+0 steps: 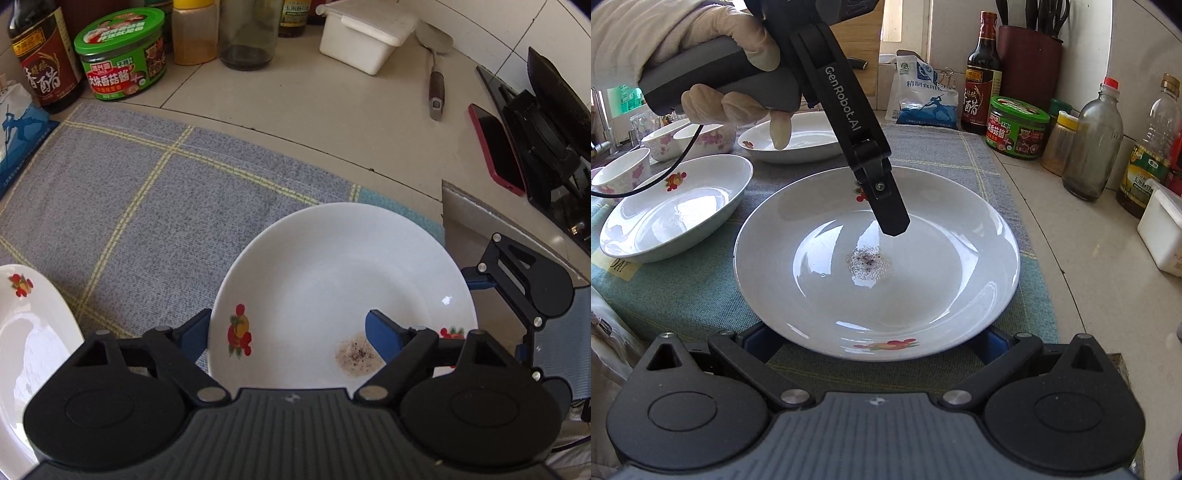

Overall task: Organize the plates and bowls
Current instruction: 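Lift the stained plate with the left gripper toward the green jar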

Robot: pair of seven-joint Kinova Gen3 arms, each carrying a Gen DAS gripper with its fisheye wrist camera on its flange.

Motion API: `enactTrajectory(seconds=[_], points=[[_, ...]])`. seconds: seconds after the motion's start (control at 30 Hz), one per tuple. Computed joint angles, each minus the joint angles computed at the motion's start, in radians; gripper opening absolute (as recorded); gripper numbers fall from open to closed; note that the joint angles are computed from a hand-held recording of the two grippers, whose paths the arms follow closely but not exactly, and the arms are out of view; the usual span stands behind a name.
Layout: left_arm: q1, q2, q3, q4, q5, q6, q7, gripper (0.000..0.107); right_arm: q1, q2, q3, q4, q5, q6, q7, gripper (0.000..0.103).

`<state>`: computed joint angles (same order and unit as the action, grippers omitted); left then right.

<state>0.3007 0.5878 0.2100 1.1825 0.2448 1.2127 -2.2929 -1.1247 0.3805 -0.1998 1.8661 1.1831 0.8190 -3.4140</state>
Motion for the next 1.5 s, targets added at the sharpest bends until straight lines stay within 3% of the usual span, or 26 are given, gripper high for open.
enactTrajectory(seconds=[0.23, 0.37, 0.6, 0.9, 1.5], points=[[-0.002, 0.110, 0.004, -0.183, 0.005, 0.192, -0.006, 0.084, 0.008, 0.001, -0.002, -0.014, -0.025, -0.004, 0.033, 0.103], [0.009, 0.142, -0.003, -0.238, 0.004, 0.247, 0.000, 0.084, 0.014, 0.002, 0.002, -0.029, -0.058, -0.010, 0.072, 0.103], [0.014, 0.139, -0.009, -0.240, 0.004, 0.256, -0.010, 0.084, 0.026, -0.001, 0.011, -0.060, -0.137, -0.017, 0.171, 0.103], [-0.017, 0.138, -0.004, -0.260, 0.037, 0.260, -0.009, 0.084, 0.038, -0.012, 0.030, -0.073, -0.162, -0.034, 0.250, 0.103], [-0.012, 0.235, -0.011, -0.464, 0.049, 0.236, 0.048, 0.084, 0.153, 0.008, 0.098, -0.100, -0.150, -0.158, 0.436, 0.103]])
